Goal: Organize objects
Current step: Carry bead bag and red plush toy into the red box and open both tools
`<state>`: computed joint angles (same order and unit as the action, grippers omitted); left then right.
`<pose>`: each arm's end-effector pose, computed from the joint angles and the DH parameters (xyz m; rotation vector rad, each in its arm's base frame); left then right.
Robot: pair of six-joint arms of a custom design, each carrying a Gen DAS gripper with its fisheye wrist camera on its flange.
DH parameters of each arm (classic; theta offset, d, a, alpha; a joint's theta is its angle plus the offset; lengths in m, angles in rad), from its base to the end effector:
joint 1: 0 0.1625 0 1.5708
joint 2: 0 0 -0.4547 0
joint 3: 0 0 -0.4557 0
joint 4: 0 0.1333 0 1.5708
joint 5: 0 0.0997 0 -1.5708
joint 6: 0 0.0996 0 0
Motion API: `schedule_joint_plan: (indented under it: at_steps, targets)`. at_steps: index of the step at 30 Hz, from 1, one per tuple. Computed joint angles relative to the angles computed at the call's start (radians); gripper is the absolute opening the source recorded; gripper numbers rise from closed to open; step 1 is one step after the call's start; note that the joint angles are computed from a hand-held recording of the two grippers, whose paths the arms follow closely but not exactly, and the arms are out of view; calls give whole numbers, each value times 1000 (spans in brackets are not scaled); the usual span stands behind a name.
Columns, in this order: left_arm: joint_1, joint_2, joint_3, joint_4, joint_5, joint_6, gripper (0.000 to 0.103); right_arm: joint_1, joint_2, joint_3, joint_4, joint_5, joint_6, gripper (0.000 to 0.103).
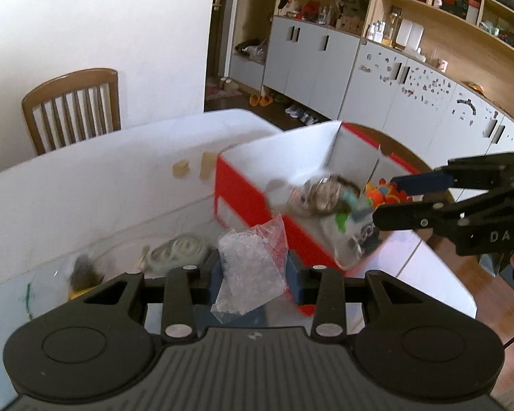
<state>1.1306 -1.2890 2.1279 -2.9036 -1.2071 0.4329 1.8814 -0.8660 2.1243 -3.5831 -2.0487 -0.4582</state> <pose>-0.0872 -0.5811 0.2256 1.0293 2.5025 -0.6832 0.2569 -0.5140 0.0790 0.7039 -2.3741 0.9290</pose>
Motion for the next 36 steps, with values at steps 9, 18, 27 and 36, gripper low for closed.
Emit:
schedule_joint_plan:
  at_steps: [9,18,27,36]
  targets:
    - [-68,139,-84,8,27,-62,38,-93,-94,26,-26,29,-65,51]
    - [-119,299,-176,69,116,-96,38,-187,-146,31,-17,72,-118,51]
    - [-123,419,-282,239,226,-217,38,-249,-148,4,76,100,-153,51]
    - [-120,500,-373,358,304,-296,38,-271,-123,-45,168,91,-168,51]
